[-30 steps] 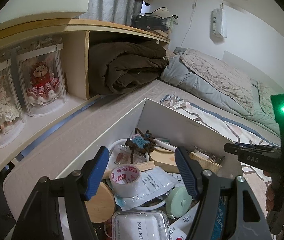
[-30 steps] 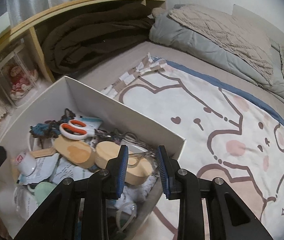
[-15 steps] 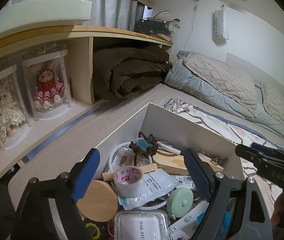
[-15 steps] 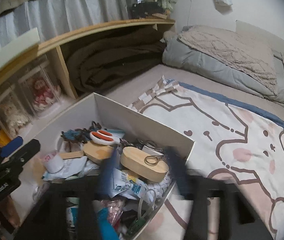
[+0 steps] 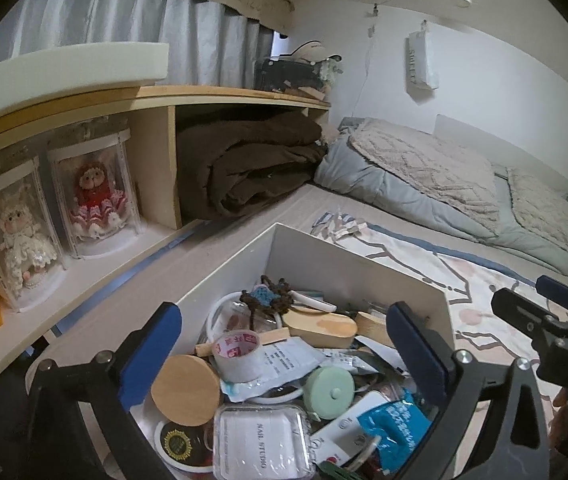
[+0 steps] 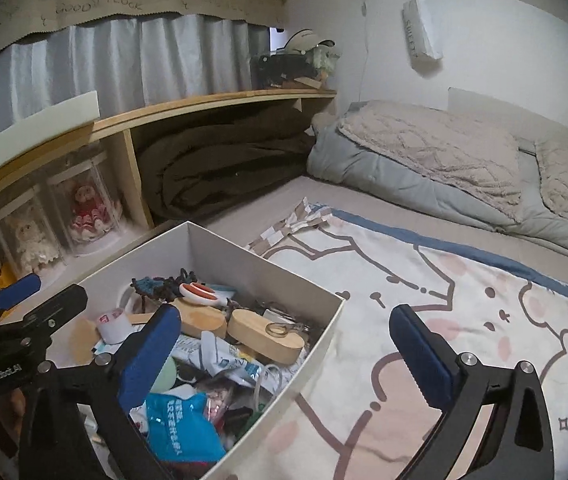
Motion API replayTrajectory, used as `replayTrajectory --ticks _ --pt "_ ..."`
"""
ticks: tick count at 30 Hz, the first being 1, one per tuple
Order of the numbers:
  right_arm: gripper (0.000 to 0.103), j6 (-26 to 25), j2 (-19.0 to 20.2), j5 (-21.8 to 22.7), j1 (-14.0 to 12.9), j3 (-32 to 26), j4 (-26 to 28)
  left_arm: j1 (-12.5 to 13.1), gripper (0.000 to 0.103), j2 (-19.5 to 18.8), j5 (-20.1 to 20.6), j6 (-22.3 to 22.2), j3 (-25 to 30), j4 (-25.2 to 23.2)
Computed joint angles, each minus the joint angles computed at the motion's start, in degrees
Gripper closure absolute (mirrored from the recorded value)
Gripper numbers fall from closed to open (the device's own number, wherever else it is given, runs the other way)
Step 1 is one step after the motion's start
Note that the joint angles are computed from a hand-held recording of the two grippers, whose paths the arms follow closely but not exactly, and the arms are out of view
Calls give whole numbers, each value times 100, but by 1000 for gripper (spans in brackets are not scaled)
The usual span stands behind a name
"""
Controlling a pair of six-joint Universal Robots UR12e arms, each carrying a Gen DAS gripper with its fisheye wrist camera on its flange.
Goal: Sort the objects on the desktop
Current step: 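Open the right tool to release the eyelash curler into the box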
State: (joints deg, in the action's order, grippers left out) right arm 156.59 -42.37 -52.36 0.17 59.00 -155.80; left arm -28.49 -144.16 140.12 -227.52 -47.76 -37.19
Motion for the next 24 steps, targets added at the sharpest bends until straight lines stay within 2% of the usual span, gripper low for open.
replayTrajectory --ticks 3,12,19,21,24 --pt "0 22 -62 71 -47 116 -125 -29 0 -10 -50 122 32 49" --pt "0 302 -228 304 -205 446 -475 -190 0 -177 380 559 351 -25" --pt "0 489 -379 487 -338 744 -690 -271 0 -158 319 697 284 134" --pt "0 502 -433 525 -373 844 -740 -302 0 -132 294 767 203 313" --pt "0 522 -513 611 -423 995 -854 -367 0 -125 463 784 172 363"
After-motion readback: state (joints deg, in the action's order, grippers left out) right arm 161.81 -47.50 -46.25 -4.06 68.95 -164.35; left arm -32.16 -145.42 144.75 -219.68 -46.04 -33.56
